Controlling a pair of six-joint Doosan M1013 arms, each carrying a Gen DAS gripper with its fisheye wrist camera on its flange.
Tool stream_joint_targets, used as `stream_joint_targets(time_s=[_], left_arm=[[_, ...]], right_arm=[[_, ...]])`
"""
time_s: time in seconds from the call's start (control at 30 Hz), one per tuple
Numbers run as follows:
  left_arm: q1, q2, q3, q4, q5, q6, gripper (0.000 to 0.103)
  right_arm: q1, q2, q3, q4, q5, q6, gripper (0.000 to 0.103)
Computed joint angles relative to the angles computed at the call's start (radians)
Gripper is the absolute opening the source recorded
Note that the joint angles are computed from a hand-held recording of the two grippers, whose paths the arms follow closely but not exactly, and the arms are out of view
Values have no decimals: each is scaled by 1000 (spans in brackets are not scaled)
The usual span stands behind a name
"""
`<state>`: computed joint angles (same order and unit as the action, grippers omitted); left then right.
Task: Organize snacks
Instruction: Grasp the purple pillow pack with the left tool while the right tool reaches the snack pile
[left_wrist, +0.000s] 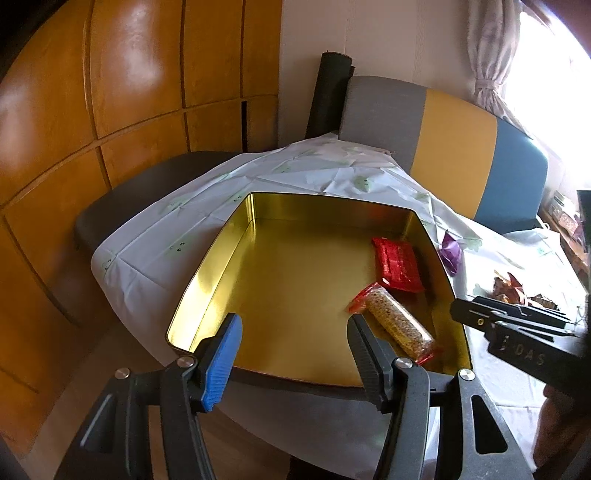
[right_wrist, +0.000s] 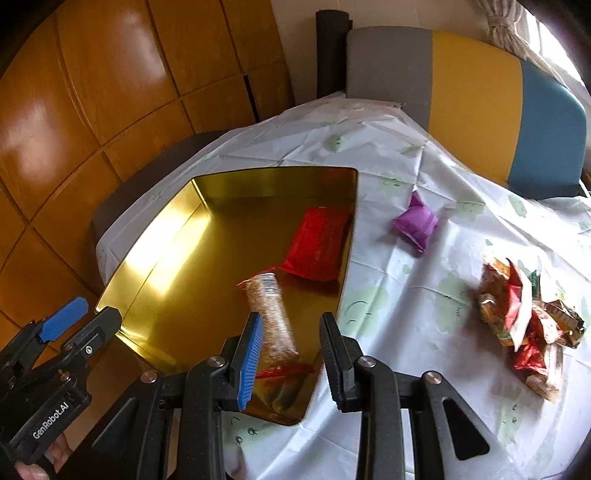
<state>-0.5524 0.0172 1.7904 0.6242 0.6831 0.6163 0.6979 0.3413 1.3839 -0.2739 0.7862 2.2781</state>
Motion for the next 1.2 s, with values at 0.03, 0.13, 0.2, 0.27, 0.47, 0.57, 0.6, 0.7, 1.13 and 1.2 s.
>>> stream_joint_targets(time_s=[0.03, 0.13, 0.2, 0.27, 0.47, 0.57, 0.6, 0.7, 1.13, 1.2], left_arm=[[-1, 0, -1, 0, 0, 2, 60], [-6, 0, -4, -1, 2, 11, 60], [-9, 1, -5, 2, 4, 14, 60], [-10, 0, -4, -3, 2, 23, 60], [-23, 2, -7, 0, 7, 41, 60], [-28, 4, -10, -7, 8, 55, 60], [-31, 5, -11, -6, 10, 58, 60], [-35, 7, -14, -14, 12, 75, 60], [-52, 47, -84, -133, -8, 289, 60], [-59, 59, -109, -164, -18, 350, 60]], right_arm=[[-1, -5, 5, -7, -1, 6, 32], [-3, -18, 18, -26, -4, 19, 32], [-5, -30, 31, -41, -6, 27, 32], [-8, -41, 42, -54, -4, 33, 32], [-19, -75, 78, -104, 19, 55, 32], [-27, -94, 97, -128, 36, 69, 32], [-32, -102, 105, -134, 42, 73, 32], [-45, -123, 123, -156, 62, 81, 32], [-166, -232, 252, -305, 137, 224, 32], [-186, -248, 279, -302, 123, 268, 32]])
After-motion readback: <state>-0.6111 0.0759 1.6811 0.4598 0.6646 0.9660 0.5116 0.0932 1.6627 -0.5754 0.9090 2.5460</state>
